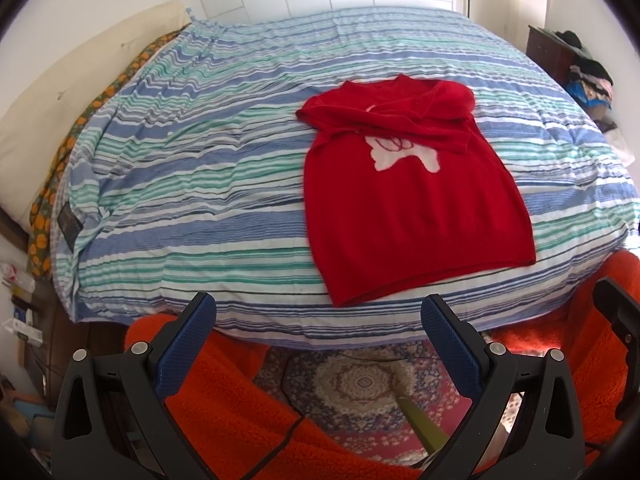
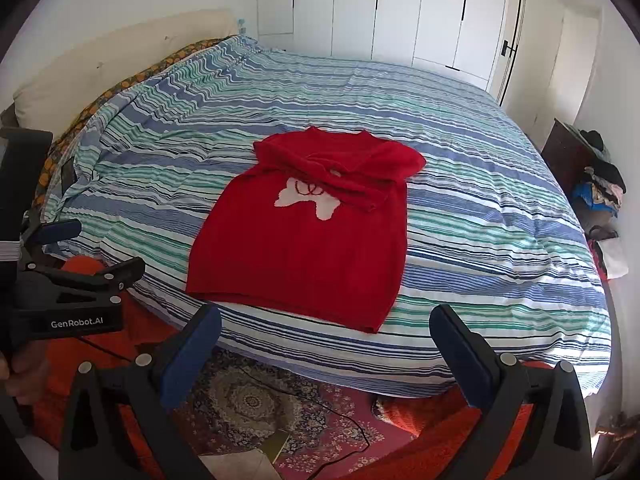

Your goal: Fold small clothes

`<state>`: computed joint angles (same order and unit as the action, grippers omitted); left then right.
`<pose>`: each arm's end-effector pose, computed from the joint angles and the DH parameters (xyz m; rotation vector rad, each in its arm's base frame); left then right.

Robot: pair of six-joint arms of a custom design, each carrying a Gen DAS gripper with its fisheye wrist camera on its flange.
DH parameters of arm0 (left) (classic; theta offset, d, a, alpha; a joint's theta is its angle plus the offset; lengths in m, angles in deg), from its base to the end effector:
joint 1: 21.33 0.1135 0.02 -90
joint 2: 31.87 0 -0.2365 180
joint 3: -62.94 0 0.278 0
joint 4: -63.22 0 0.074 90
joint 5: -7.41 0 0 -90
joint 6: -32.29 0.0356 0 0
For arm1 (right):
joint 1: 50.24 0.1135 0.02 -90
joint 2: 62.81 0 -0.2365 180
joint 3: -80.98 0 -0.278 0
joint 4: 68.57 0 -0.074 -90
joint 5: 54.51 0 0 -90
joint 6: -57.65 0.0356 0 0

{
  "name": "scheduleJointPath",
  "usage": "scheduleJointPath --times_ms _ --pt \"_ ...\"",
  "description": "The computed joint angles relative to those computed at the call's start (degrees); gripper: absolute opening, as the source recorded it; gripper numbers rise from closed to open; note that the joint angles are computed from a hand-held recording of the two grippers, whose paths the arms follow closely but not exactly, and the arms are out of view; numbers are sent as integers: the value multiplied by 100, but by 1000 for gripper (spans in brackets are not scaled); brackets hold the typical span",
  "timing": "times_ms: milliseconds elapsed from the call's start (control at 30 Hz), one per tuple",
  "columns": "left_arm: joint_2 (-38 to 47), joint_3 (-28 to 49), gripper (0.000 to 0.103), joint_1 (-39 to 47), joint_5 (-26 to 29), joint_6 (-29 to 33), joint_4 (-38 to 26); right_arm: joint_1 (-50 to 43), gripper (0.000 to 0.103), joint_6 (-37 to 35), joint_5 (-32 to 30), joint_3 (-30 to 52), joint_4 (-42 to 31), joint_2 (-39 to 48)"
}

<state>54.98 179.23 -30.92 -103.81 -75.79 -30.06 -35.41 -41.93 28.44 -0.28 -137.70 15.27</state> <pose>0.2944 -0.0367 0.3901 -0.3047 2.5793 0.3278 0.2925 0.0820 0.3611 -0.5660 2.3499 0.1907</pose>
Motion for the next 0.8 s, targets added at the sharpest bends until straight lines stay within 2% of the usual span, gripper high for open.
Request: scheduleJointPath --times_ms 233,467,800 --pt "-43 -30 102 31 55 20 42 -4 103 32 -29 -12 59 -51" --pt "-131 -176 102 211 463 76 178 -121 103 107 -218 -16 131 -84" --pt "-146 -184 102 187 498 98 294 -360 103 191 -596 -86 222 -78"
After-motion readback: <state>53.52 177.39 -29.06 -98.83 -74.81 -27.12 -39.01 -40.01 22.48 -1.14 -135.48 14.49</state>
